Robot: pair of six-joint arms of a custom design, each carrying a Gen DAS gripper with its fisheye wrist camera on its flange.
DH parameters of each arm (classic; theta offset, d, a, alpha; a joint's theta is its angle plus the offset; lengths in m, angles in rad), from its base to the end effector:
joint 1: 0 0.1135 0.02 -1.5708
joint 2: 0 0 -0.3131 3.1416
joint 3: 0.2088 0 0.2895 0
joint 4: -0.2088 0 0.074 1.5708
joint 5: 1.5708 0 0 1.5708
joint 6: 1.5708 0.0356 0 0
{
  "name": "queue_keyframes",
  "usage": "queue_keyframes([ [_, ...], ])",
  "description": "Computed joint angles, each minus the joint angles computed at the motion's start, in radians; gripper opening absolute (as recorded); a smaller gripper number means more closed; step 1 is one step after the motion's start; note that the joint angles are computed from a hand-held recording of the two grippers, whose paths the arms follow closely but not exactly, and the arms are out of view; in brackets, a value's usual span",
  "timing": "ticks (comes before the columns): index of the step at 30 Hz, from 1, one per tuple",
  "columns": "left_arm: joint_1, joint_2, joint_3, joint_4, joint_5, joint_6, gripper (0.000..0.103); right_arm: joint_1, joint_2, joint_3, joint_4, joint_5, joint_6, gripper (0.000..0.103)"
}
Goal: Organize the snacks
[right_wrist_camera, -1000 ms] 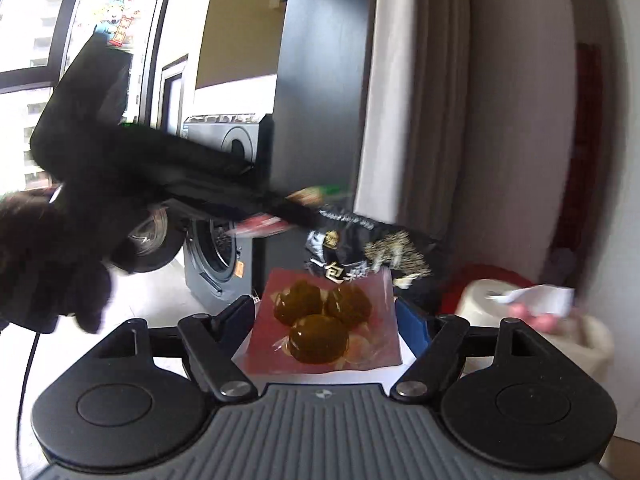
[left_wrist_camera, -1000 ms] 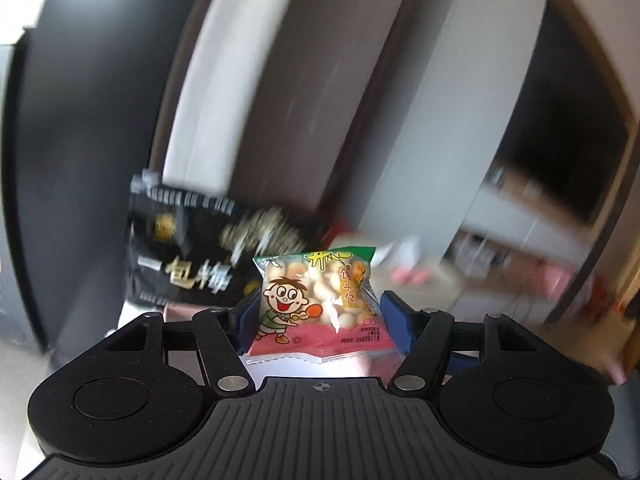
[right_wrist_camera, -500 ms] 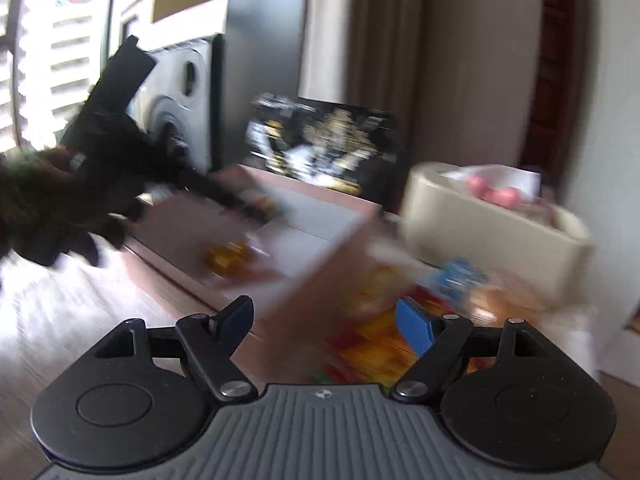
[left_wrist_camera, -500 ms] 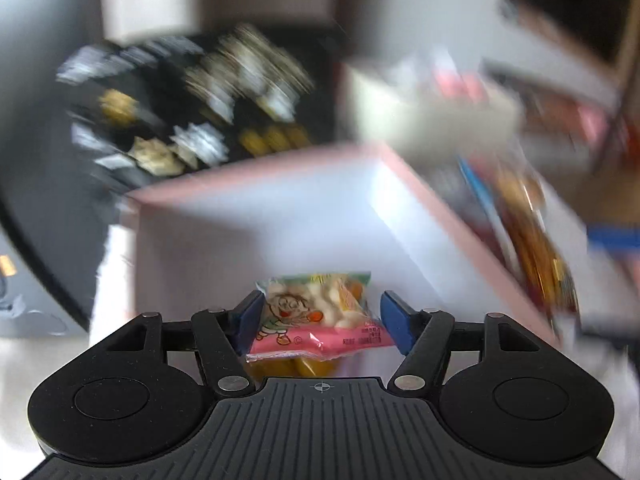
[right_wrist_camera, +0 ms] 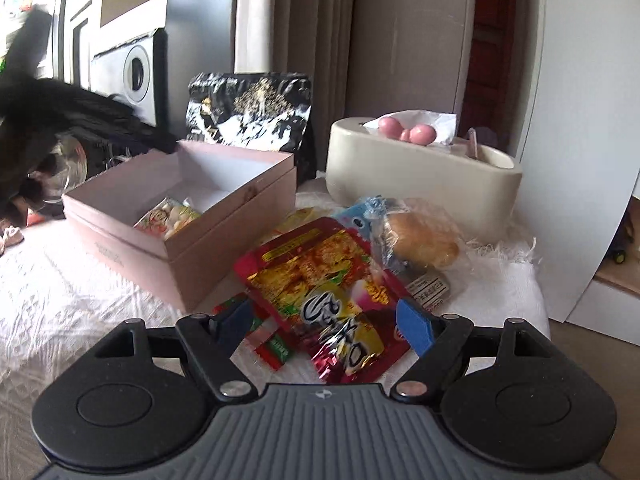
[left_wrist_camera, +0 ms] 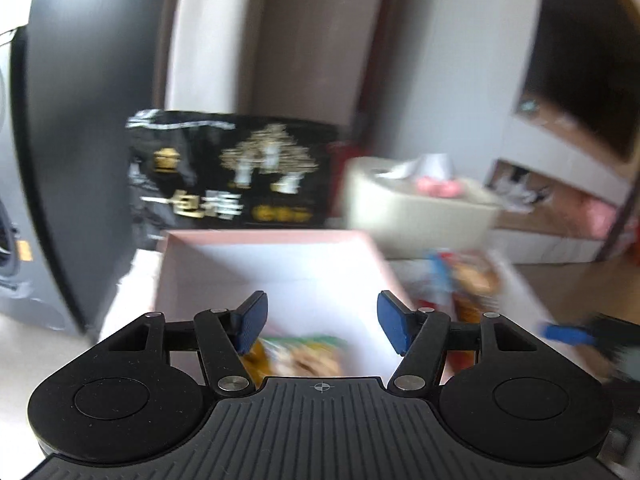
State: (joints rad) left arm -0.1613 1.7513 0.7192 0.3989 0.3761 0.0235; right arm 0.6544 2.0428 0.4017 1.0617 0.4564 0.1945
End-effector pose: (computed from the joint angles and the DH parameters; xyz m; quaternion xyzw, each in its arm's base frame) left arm 0.3526 -0.0706 0.1458 0.1650 0.8649 -0.1969 0.4313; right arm 0.2404 0.1647 0.0476 -0.0905 0.8588 0.0095 0.5042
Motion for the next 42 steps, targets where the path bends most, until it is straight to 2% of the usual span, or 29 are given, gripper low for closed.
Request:
queue_keyframes([
  [1, -0.009, -0.024, -0.038, 0.022, 0.029, -0.007, 0.066, -0.008, 0.008, 0.003, 0.012, -0.007, -0.02, 0.085],
  [3, -0.022, -0.073, -0.11, 0.033, 0.084, -0.006, 0.066, -0.026, 0.021, 0.036, -0.022, -0.041, -0.123, 0.086],
  [6, -0.061, -0.082, -0.166, 0.031, 0.105, 0.007, 0.066, -0.037, 0.066, 0.092, -0.049, -0.017, -0.3, 0.086],
  [8, -0.084, -0.077, -0.188, 0.028, 0.1, 0.018, 0.066, -0.067, 0.079, 0.109, -0.039, -0.047, -0.348, 0.086],
  [11, -0.109, -0.041, -0.195, 0.041, 0.103, -0.007, 0.066, -0.163, 0.046, 0.153, -0.158, -0.211, -0.297, 0.087],
  [13, -0.126, -0.025, -0.202, 0.06, 0.091, -0.026, 0.066, -0.25, 0.036, 0.199, -0.267, -0.357, -0.187, 0.097],
  [15, -0.135, -0.022, -0.21, 0.072, 0.079, -0.034, 0.066, -0.306, 0.044, 0.21, -0.276, -0.426, -0.08, 0.098],
  [17, -0.134, -0.031, -0.218, 0.069, 0.084, -0.032, 0.066, -0.329, 0.031, 0.193, -0.262, -0.457, -0.012, 0.094],
  [19, -0.137, -0.027, -0.213, 0.066, 0.083, -0.03, 0.066, -0.323, -0.008, 0.159, -0.265, -0.466, 0.013, 0.076],
  [20, -0.137, -0.026, -0.21, 0.064, 0.084, -0.03, 0.066, -0.313, -0.039, 0.133, -0.267, -0.463, 0.01, 0.073],
  [22, -0.138, -0.021, -0.208, 0.063, 0.085, -0.036, 0.066, -0.304, -0.103, 0.065, -0.244, -0.495, 0.018, 0.055],
  [25, -0.151, -0.015, -0.206, 0.062, 0.083, -0.044, 0.066, -0.252, -0.216, -0.032, -0.256, -0.461, 0.014, 0.046],
  [33, -0.224, -0.035, -0.199, 0.055, 0.069, -0.058, 0.066, -0.082, -0.313, -0.186, -0.254, -0.386, 0.003, 0.049],
  [35, -0.24, -0.04, -0.2, 0.058, 0.042, -0.063, 0.066, -0.067, -0.351, -0.211, -0.24, -0.394, 0.005, 0.059],
  [37, -0.248, -0.037, -0.202, 0.063, 0.011, -0.07, 0.066, -0.075, -0.385, -0.234, -0.193, -0.365, 0.031, 0.079],
  [40, -0.24, -0.02, -0.203, 0.068, -0.021, -0.091, 0.066, -0.094, -0.361, -0.205, -0.125, -0.213, 0.088, 0.083],
  [42, -0.227, -0.013, -0.207, 0.069, -0.025, -0.098, 0.066, -0.173, -0.296, -0.129, -0.122, -0.189, 0.168, 0.085],
])
